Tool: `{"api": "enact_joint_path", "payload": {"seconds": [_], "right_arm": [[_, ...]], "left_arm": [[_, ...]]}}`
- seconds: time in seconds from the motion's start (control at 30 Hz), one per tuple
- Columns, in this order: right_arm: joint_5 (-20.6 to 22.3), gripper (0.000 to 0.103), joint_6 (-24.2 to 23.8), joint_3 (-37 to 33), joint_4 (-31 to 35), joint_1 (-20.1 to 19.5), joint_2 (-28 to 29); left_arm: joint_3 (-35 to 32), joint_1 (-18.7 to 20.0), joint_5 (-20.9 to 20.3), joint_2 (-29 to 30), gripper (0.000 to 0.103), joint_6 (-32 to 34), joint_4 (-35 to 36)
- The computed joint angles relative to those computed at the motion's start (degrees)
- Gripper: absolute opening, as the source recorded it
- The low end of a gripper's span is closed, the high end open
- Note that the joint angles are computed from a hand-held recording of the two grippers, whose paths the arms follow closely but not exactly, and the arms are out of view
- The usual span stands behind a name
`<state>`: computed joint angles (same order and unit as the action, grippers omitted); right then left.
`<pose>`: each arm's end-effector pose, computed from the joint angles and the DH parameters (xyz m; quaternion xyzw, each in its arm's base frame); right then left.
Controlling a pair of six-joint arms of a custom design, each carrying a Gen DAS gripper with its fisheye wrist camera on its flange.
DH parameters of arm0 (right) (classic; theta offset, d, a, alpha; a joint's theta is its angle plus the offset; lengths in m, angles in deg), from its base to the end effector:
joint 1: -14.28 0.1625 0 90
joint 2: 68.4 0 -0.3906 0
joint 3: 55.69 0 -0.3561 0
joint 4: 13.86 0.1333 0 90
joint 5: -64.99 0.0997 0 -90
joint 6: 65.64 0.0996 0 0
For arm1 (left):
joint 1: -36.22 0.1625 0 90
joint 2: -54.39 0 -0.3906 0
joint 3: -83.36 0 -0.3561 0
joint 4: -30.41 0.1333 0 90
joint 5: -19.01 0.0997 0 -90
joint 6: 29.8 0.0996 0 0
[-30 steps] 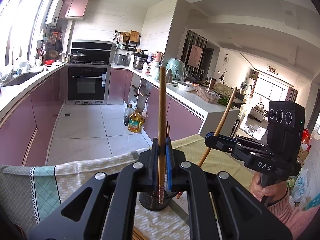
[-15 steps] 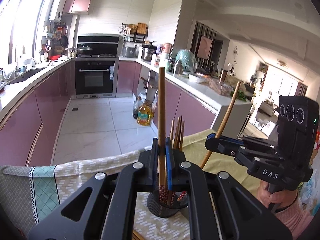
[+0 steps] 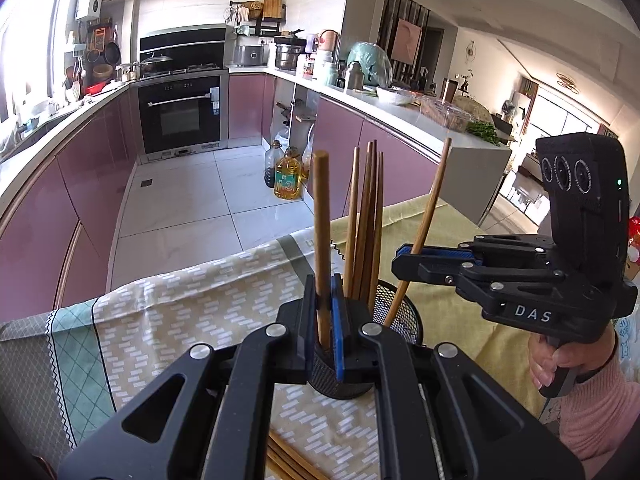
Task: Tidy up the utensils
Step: 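Lower the chopstick into the mesh holder and open the left tool while the right tool releases its own, then move the left tool back to the chopstick pile while the right tool follows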
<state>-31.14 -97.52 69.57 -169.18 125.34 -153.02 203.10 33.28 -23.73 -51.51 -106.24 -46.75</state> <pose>0.2721 -0.3654 0.2711 0.4246 -0.8783 0.2075 0.0721 -0.3077 -0.1909 0.3478 0.2194 0.8689 -0.3688 0.2466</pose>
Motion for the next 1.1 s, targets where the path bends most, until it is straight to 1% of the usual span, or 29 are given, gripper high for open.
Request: {"api": "enact_joint_path", "payload": {"seconds": [0.17,0.27,0.4,0.47,0.57,0.67,0.73,0.8,0.87,0.93,1.03,1.1], "right_arm": [[-0.9,0.008,0.9,0.1,-2.1,-0.7,1.3],[-1.1,0.009,1.3,-0.1,-3.0,-1.1,1.6],[-0.5,0.014,1.5,0.2,-4.0,-1.7,1.2],[0.0,0.015,1.1,0.7,-4.5,-2.0,0.6],[0.2,0.021,0.7,1.6,-5.5,-1.9,-0.2],[1.0,0.025,0.1,2.5,-6.0,-1.9,-1.1],[1.1,0.031,-0.6,3.4,-6.5,-1.5,-1.8],[1.7,0.032,-1.4,4.4,-6.5,-1.4,-2.8],[2.7,0.034,-2.1,5.3,-5.6,-1.2,-4.0],[3.3,0.039,-3.1,6.3,-5.1,-0.8,-5.1],[4.6,0.039,-4.7,8.0,-2.9,-0.3,-7.0],[5.0,0.04,-5.7,9.0,-1.5,0.2,-7.8]], "left_arm": [[-0.7,2.7,0.6,1.8,0.008,2.7,-2.7],[-0.6,3.8,1.1,2.2,0.008,3.2,-3.9],[0.5,3.7,1.2,2.2,0.012,3.0,-5.6],[0.7,3.6,1.4,2.0,0.013,2.9,-5.8],[1.3,3.0,1.5,0.8,0.016,1.4,-4.8],[1.7,1.2,1.8,-0.4,0.019,-1.6,-1.9],[1.6,-0.7,2.1,-1.1,0.021,-4.6,1.2],[1.6,-2.8,2.1,-1.9,0.025,-7.6,4.4],[1.2,-5.2,2.2,-2.6,0.028,-11.4,8.9],[0.8,-8.1,1.8,-3.1,0.034,-16.0,14.0],[-0.1,-12.3,0.3,-3.7,0.041,-22.8,21.9],[-0.5,-14.9,-1.6,-4.1,0.043,-27.0,26.3]]}}
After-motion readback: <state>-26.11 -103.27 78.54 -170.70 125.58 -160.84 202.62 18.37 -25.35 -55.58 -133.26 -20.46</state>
